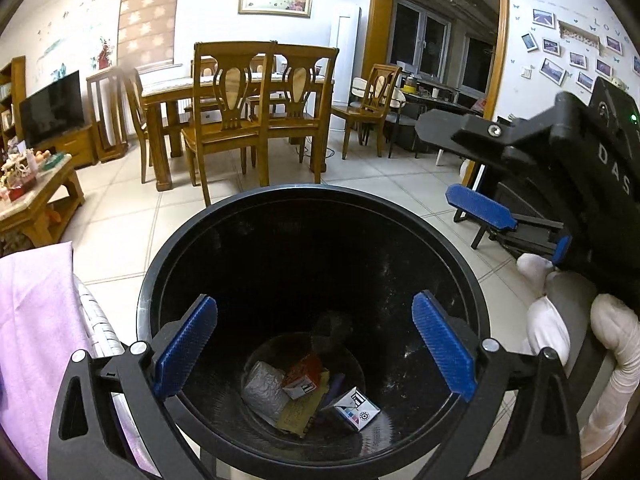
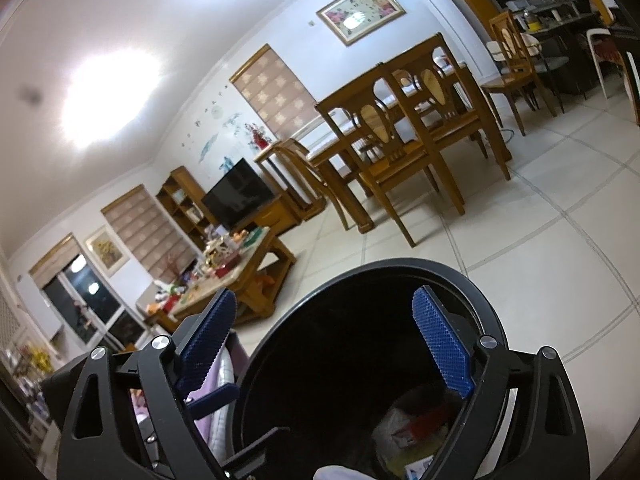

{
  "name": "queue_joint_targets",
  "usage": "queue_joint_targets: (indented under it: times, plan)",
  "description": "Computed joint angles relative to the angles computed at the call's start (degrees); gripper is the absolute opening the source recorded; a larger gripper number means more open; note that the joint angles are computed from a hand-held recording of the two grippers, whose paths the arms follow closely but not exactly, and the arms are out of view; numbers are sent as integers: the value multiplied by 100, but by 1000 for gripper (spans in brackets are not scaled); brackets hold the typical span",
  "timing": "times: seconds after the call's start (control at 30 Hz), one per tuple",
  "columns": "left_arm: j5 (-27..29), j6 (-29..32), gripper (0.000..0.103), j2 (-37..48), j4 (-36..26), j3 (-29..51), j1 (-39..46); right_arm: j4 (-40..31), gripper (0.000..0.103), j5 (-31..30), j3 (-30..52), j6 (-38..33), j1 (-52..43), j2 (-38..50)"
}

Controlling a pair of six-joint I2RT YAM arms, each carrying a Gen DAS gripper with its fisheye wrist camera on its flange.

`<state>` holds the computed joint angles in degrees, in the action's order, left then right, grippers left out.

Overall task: Collect trash
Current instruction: 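Move both tools back over the table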

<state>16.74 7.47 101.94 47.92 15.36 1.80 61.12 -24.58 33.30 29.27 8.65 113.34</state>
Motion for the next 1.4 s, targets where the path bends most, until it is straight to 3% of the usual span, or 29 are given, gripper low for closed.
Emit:
queue_joint_targets:
  times: [0.03,0.4,0.47,0.57,0.63,0.87,1.1,1.2,1.4]
  plan:
    - [2,-9,97,0,10,-7,4,-5,98,-36,-12,35,-6,-3]
    - [543,-84,97,-331,-259,-183,428,22,98,-224,-286,433,24,-224]
    - [839,-25,97,-565,-532,-255,686,379,98,-265,-433,624,16,-196]
    - [1152,187,97,-989,-894,-406,1113,1582,98,-391,-687,1230,26,124]
    - [1455,440,97,-1379,-1261,-510,1563,1866,98,-362,-836,1313,96,131]
    - [2735,1814,97,-2099,-2913,-389,3787,51,98,254,-633,579,1153,-735]
    - [3444,3752,98,-1459,-4298,401,5998,-1839,98,1203,357,-99,2822,-873]
    - [3522,4152,98,-947,-4537,902,6697,-2572,98,1511,943,-523,3506,-698]
    - [3388,4314,97,48,-4742,1999,7523,-3783,98,1985,2329,-1014,4683,-81]
